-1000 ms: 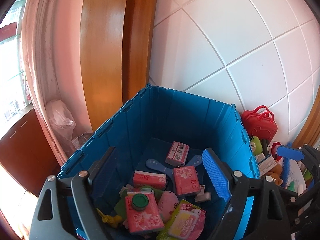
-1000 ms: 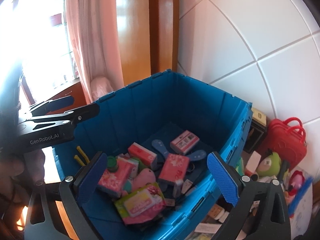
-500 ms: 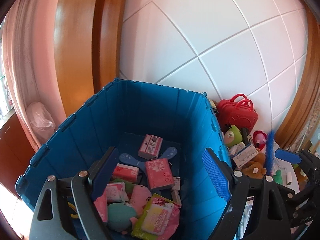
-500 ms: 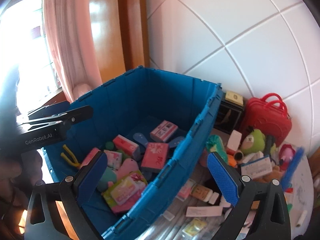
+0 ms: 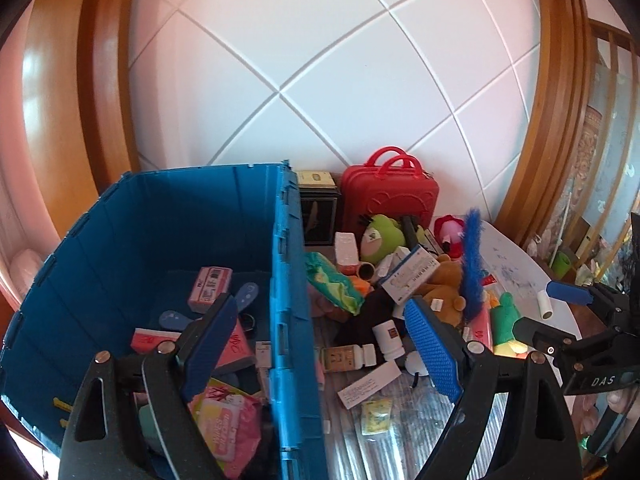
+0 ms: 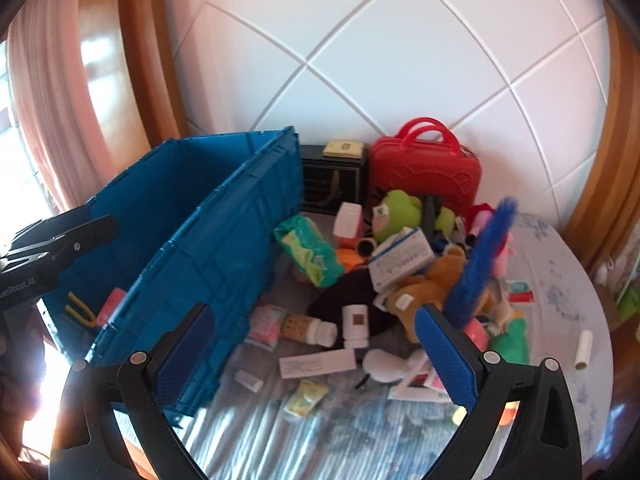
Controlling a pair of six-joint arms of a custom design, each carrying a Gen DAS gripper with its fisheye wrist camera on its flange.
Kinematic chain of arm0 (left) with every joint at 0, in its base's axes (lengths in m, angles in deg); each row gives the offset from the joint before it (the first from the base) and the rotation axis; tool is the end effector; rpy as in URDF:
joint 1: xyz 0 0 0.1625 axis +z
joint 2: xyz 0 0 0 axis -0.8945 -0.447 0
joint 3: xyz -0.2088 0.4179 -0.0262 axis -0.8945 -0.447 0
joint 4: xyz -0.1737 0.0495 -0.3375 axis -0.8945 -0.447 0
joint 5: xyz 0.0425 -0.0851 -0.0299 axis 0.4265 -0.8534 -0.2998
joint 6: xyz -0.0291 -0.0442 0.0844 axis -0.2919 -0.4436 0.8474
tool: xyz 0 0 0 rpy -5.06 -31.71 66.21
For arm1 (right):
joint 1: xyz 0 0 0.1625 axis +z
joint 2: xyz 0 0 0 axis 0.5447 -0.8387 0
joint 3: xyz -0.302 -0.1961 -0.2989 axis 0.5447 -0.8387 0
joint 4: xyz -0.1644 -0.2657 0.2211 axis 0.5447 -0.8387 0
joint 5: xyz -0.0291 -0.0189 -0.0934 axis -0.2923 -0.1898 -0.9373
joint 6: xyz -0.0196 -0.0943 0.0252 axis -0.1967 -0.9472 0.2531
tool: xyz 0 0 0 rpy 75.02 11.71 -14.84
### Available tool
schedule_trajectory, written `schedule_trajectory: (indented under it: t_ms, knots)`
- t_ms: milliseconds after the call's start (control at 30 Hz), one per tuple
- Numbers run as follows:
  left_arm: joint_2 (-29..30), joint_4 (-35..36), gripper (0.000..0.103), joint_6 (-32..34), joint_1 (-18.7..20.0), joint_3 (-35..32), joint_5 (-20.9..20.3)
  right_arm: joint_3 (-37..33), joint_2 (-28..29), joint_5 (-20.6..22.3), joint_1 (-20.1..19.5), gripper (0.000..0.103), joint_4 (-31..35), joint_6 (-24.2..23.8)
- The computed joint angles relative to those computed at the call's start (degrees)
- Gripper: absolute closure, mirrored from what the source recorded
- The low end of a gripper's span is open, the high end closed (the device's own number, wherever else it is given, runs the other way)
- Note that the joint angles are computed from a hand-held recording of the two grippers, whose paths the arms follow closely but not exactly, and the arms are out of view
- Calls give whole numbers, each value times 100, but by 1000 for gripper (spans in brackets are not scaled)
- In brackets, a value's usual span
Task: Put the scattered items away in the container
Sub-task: 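Move both tools back to the table toward the yellow packet and duck plush, then grasp the yellow packet with the left tool while the right tool grasps the duck plush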
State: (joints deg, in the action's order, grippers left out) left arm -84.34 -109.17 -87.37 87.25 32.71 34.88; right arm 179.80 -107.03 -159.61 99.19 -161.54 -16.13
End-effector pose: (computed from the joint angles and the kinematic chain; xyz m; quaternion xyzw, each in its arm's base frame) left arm -0.3779 -0.4087 0.4615 0.1662 0.8398 -0.4186 0.3031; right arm 0.4725 -0.3808 0.3360 0.4250 -0.8684 0.2063 0.1509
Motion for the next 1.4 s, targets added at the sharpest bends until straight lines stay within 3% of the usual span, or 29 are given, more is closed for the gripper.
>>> schedule_trajectory:
  t_ms: [267, 533, 700, 867, 1033, 1233, 1400]
  knots:
    - [771, -547, 18, 97, 136, 133, -543, 256, -540, -233, -696, 2, 86, -387]
    - [1373, -520, 18, -506, 498, 635, -1151, 697, -884, -318, -1628, 2, -56, -1124]
    - [1663, -888, 18, -872, 823, 1008, -1592, 930, -954, -479, -2209, 2, -13, -1388]
    - [1906, -1232, 18, -1112, 1049, 1347, -1698, 966, -908, -531, -2576, 2, 61, -1599]
    - [2189, -1035, 18, -1417, 1328, 1400, -1638, 941, -824, -464, -2759, 2, 60, -1818]
    - [2434, -1378, 39, -1272, 1665, 1448, -1775, 870, -641, -533, -2936, 2, 29, -2009]
    - [2428, -1722, 71, -1257, 1791, 1500, -1923, 778, -468, -575, -3056, 2, 40, -2078]
